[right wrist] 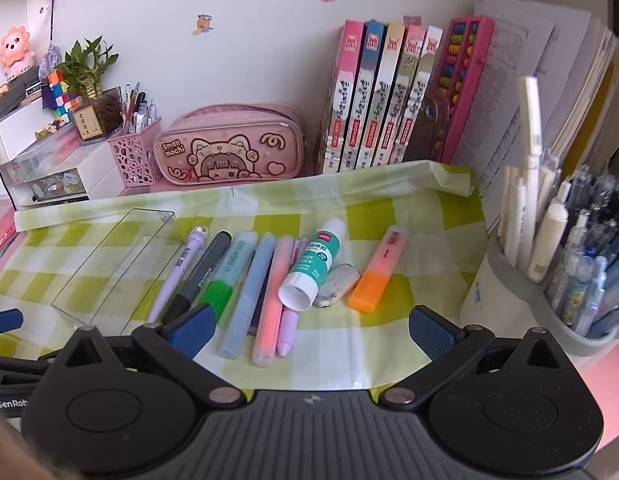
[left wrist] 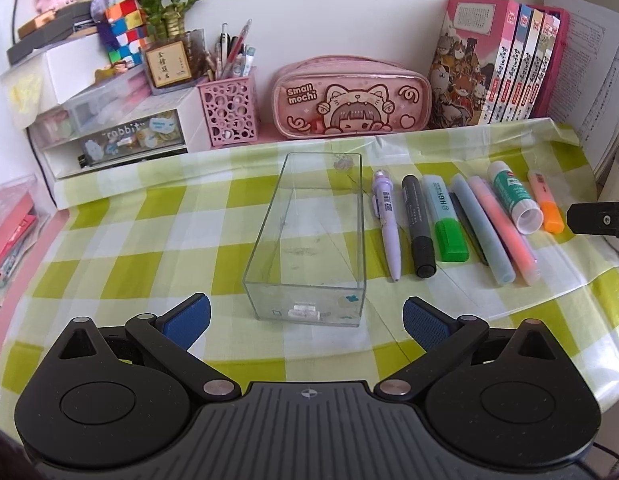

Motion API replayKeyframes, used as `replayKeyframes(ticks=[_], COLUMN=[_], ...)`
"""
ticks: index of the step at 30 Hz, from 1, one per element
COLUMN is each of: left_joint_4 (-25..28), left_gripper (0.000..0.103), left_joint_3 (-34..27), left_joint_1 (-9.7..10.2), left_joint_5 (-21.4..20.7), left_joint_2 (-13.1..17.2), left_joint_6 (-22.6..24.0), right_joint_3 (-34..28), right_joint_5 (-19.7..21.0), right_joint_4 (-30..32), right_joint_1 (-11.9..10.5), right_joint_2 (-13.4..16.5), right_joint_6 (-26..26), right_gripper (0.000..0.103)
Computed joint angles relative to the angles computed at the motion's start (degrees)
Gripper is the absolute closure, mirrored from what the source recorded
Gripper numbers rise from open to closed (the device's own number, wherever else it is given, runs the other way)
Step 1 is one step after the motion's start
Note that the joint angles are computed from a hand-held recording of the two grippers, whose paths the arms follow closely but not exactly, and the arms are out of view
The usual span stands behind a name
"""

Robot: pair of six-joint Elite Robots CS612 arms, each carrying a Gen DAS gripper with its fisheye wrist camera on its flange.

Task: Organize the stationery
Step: 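Lower the right gripper onto the light blue highlighter and close it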

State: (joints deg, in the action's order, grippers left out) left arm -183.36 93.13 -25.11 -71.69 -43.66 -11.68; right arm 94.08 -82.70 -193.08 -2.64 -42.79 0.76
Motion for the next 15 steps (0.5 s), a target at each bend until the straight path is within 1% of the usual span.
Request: replayKeyframes(ticks=[6,8,11,13,15], left_joint_4=[-5.45,-5.79,-7.11,-8.38,-9.89], left_gripper=[0.005,0.005,0.006,0.008,0.011], left_joint_3=[-1.96,-2.63,-3.24,-3.55,-3.83], left_joint_1=[1.11,1.16,1.23,1.34,1.54], left_joint_5=[-1.51,-1.32,-1.99,-2.76,-3.72], left_joint_2=[2.94,3.72,4.69,5.25,5.78], left_joint_6=[0.33,0.85,1.46,1.69,2.04], right_joint_3=[-1.89,-2.48,-3.29,-3.8,-4.48], right_joint_5=[6.23,8.01,9.15,11.57,15.23], right_joint_4=[3.04,3.38,3.61,3.78,3.79], right_joint_1=[-1.58,-1.89,-2.01,-2.34,-2.82], right_joint_2=[1.16,1.65,2.31,2.67,3.1], right_joint_6=[1.32,1.85,2.99,4.47,6.49], right_gripper=[0.0,0.0,0.0,0.001,0.006])
